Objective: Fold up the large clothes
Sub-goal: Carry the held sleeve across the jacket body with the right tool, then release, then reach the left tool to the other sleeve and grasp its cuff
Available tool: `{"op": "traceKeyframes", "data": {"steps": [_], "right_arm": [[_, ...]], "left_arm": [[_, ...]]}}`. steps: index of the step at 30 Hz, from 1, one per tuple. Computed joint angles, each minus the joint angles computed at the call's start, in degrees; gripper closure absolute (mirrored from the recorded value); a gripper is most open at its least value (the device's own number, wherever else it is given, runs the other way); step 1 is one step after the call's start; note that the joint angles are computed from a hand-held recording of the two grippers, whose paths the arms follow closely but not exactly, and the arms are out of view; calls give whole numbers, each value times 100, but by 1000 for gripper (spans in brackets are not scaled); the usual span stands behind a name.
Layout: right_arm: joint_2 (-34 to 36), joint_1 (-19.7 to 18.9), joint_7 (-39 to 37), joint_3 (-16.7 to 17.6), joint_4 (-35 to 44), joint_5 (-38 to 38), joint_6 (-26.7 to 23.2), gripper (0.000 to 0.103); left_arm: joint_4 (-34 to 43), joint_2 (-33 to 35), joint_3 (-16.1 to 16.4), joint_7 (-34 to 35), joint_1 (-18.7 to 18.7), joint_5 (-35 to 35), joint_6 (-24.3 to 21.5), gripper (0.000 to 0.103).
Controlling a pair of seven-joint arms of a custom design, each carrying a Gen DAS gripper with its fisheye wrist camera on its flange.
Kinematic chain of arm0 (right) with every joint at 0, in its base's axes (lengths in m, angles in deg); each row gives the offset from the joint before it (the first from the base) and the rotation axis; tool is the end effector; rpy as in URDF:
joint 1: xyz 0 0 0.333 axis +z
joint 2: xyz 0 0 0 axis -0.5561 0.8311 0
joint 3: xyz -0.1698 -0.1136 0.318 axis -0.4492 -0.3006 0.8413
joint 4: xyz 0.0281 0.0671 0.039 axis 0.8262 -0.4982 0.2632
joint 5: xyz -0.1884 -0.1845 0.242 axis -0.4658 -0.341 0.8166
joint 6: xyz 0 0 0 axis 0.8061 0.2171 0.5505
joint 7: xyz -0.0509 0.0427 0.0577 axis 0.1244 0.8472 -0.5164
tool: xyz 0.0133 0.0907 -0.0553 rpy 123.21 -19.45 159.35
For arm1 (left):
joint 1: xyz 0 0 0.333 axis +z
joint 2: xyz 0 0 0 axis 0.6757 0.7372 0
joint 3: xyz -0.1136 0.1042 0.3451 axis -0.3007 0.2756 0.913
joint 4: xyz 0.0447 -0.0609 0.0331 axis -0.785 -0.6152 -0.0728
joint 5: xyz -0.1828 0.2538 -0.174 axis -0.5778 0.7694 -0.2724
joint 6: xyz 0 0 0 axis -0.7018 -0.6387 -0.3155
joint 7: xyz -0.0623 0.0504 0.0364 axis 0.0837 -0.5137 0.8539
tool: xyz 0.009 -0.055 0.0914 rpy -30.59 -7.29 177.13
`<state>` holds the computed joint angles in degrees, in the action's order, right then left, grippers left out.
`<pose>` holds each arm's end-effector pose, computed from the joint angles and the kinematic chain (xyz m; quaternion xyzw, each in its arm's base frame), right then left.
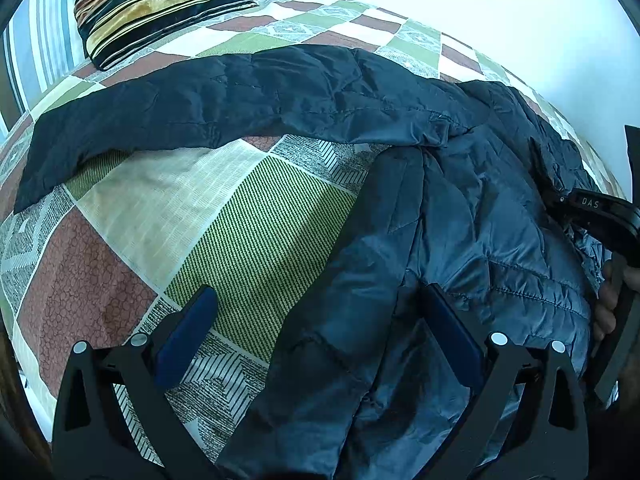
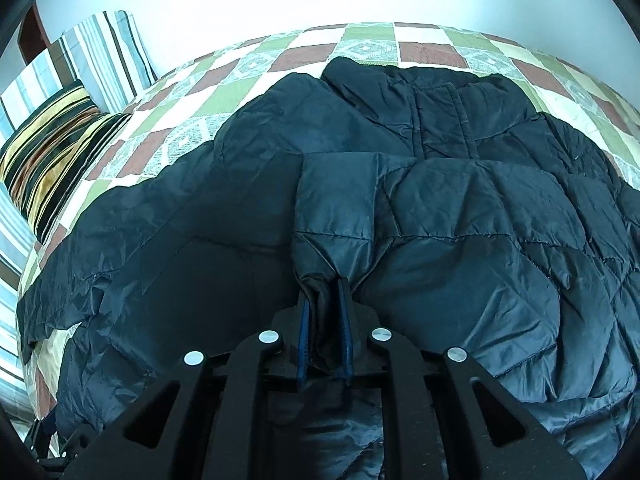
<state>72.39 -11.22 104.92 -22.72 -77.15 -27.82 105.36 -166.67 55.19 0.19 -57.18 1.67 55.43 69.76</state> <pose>0.7035 0.3524 0.4606 -0.8118 0.4985 -0.0393 0.3015 0.4971 -0.5109 0.4459 -0.8758 0.4004 -0.1693 0.2097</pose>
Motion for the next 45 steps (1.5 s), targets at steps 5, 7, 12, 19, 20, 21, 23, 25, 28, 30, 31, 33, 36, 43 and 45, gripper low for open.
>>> {"op": "traceKeyframes", "data": {"steps": [5, 7, 12, 19, 20, 21, 23, 25, 28, 30, 31, 33, 36, 43, 45], "right_arm": [[-146, -144, -183, 185, -193, 293, 51, 78], [-271, -257, -307, 295, -333, 500, 40, 78], [-660, -476, -629, 378, -798, 931, 219, 78], [-1096, -721, -615, 54, -1309, 1093, 537, 78], [-1140, -727, -548, -39, -1387, 1019, 621, 78], [-1183, -748, -475, -152, -1474, 921, 720, 78], [-1217, -798, -293, -316, -1577, 751, 829, 78], [-1194, -900, -71, -436, -1598, 641, 844, 78], [-1131, -1073, 278, -600, -1613, 495, 904, 78], [-1057, -1186, 499, -697, -1593, 408, 965, 78], [-1017, -1231, 580, -717, -1570, 362, 976, 78], [-939, -1355, 735, -739, -1538, 334, 1002, 78], [-881, -1521, 793, -651, -1546, 373, 1030, 78], [-520, -1792, 627, -405, -1250, 606, 661, 78], [-520, -1748, 637, -432, -1253, 586, 693, 78]], "left_arm": [[107, 61, 6, 59, -22, -24, -107, 2], [137, 78, 10, 79, -32, -33, -143, 2], [257, 146, 25, 127, -76, -43, -268, 2], [396, 221, 44, 186, -121, -68, -408, 2], [415, 230, 46, 195, -126, -73, -427, 2], [425, 235, 47, 207, -125, -78, -437, 2], [453, 249, 52, 222, -129, -85, -463, 2], [500, 272, 55, 232, -145, -92, -501, 2], [558, 302, 63, 259, -162, -104, -560, 2], [586, 321, 69, 269, -170, -108, -584, 2], [596, 327, 72, 278, -173, -110, -597, 2], [632, 349, 75, 302, -180, -118, -631, 2], [731, 404, 80, 370, -192, -148, -721, 2], [905, 494, 107, 475, -233, -199, -896, 2], [945, 511, 112, 490, -245, -210, -931, 2]]}}
